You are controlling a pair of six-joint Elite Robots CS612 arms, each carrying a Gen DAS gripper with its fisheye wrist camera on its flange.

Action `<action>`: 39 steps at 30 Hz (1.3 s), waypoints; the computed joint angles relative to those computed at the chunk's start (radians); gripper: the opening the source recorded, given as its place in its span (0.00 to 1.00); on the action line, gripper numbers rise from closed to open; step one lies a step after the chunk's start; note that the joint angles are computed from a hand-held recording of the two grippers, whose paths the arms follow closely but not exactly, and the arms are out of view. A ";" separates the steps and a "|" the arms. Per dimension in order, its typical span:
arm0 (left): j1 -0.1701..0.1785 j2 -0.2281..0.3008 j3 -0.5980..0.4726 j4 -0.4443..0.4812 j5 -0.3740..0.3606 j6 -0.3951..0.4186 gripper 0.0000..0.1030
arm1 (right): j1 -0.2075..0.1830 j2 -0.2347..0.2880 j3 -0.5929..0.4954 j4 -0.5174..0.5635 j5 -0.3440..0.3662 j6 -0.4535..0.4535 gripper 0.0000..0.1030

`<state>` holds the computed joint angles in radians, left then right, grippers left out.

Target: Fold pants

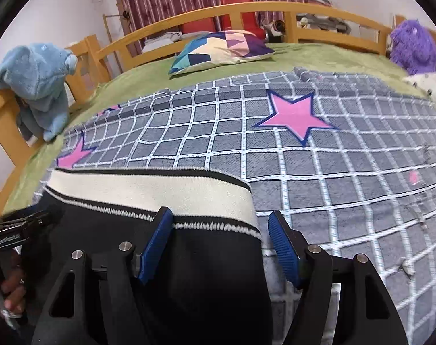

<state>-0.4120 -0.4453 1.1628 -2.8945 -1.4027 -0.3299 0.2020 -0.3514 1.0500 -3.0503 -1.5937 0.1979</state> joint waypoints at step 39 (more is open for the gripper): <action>-0.048 -0.205 0.522 -0.361 0.004 -0.115 0.81 | 0.075 -0.209 0.510 -0.256 -0.067 -0.082 0.52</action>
